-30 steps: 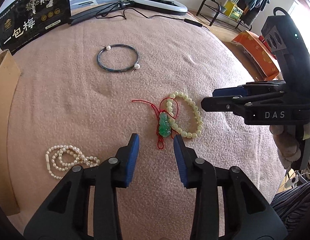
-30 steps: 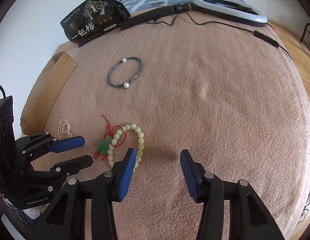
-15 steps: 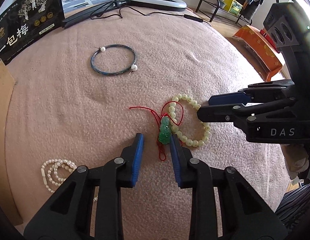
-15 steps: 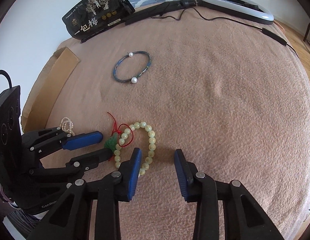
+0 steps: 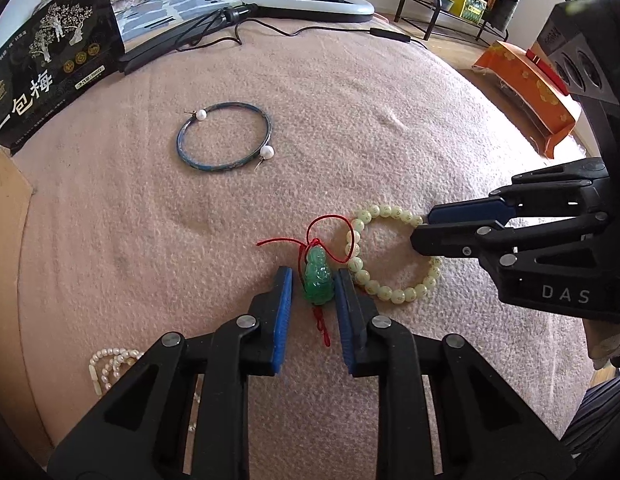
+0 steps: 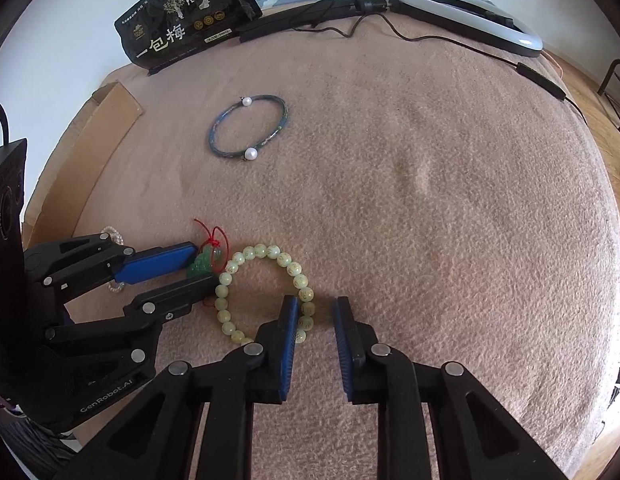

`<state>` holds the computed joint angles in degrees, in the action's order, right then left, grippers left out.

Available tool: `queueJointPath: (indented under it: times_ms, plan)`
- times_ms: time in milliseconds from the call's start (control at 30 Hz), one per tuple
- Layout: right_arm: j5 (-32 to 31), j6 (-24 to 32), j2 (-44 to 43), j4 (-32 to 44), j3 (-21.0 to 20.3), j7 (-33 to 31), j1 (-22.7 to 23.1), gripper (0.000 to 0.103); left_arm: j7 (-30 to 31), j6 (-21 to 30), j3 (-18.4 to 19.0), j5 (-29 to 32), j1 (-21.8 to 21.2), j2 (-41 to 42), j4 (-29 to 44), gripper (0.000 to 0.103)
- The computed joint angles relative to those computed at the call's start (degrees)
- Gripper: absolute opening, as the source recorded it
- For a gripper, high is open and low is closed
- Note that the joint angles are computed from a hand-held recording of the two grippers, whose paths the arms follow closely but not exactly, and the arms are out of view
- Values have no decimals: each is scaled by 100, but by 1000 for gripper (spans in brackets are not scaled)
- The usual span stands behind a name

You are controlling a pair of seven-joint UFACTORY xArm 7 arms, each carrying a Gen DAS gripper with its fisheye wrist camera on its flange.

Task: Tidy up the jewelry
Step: 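Grasp the green jade pendant with the left tool while the right tool grasps the pale bead bracelet, then lift the pendant and bracelet and carry both over the cardboard box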

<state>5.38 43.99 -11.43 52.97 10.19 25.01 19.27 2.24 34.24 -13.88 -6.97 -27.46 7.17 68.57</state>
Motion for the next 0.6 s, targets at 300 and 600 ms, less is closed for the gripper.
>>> queueJointPath:
  times_ms: [300, 600]
  plan:
    - [-506, 111, 93, 102, 131, 288, 25, 6, 88, -96, 17, -383, 107, -116, -114, 13]
    - [-702, 73, -38, 177, 163, 533, 32, 5, 373, -59, 89, -888, 234, -607, -306, 13]
